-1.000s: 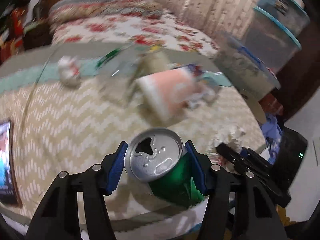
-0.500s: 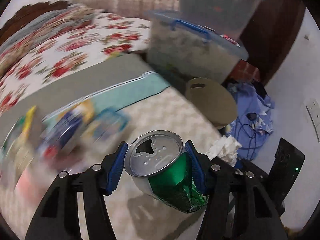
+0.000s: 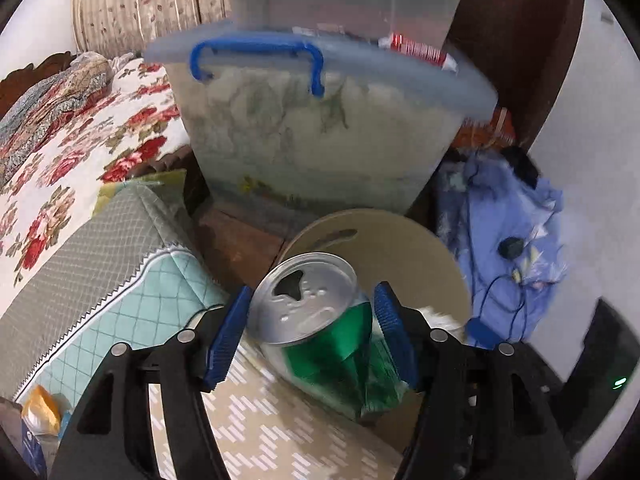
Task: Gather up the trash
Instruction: 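Carry can with left tool into beige bin while right tool drops bag there, then bring both open tools back over the trash on the bed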
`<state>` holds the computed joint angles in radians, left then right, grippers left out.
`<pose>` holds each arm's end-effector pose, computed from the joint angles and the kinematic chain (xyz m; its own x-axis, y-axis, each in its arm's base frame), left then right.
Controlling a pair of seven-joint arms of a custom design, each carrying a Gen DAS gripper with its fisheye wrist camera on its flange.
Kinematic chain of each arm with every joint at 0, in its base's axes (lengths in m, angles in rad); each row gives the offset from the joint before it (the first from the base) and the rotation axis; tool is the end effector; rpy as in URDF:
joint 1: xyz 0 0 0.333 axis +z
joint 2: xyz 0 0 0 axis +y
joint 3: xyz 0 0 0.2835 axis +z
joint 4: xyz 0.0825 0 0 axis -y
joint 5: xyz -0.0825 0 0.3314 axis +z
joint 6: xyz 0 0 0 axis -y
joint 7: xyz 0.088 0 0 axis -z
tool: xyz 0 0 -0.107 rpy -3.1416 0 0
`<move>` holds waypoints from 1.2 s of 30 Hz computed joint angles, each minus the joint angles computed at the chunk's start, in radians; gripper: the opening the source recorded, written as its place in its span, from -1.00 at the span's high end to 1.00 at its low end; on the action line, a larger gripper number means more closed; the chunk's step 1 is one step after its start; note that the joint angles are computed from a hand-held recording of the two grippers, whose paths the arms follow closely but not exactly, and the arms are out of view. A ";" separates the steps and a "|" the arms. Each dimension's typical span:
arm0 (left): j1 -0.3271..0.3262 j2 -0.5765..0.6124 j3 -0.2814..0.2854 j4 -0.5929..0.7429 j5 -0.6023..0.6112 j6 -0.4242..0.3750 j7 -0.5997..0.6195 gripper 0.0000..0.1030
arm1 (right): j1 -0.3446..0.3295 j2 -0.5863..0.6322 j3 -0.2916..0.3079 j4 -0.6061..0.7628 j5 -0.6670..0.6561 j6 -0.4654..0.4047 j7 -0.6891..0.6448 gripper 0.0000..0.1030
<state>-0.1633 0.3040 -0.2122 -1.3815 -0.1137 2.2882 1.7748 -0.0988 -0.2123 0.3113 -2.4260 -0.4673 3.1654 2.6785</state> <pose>0.5966 -0.2142 0.5884 -0.4969 -0.8659 0.0577 -0.7191 0.3736 -0.5859 0.4493 0.1459 0.4891 -0.1686 -0.8847 -0.4346 -0.5819 0.4452 -0.6806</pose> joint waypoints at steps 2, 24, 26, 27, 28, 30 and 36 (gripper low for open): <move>0.022 -0.043 -0.005 -0.071 -0.041 0.019 0.031 -0.19 | -0.087 -0.044 0.073 -0.033 -0.034 0.037 0.070 -0.58; 0.251 -1.035 0.321 -1.222 -0.081 0.323 0.323 -0.81 | 0.231 0.057 0.212 0.011 0.234 0.127 -0.036 -0.23; 0.316 -1.073 0.339 -1.246 -0.048 0.290 0.313 -0.81 | 0.311 0.095 0.177 0.064 0.260 0.096 -0.086 -0.23; 0.337 -1.092 0.349 -1.257 -0.039 0.280 0.311 -0.81 | 0.330 0.106 0.173 0.084 0.257 0.085 -0.093 -0.23; 0.365 -1.113 0.361 -1.268 -0.030 0.269 0.308 -0.81 | 0.341 0.116 0.172 0.102 0.244 0.077 -0.091 -0.23; 0.406 -1.149 0.385 -1.284 -0.019 0.251 0.306 -0.81 | 0.344 0.126 0.197 0.139 0.186 0.057 -0.052 -0.23; 0.501 -1.165 0.447 -1.272 -0.006 0.213 0.316 -0.83 | 0.393 0.155 0.221 0.223 0.051 -0.027 0.031 -0.24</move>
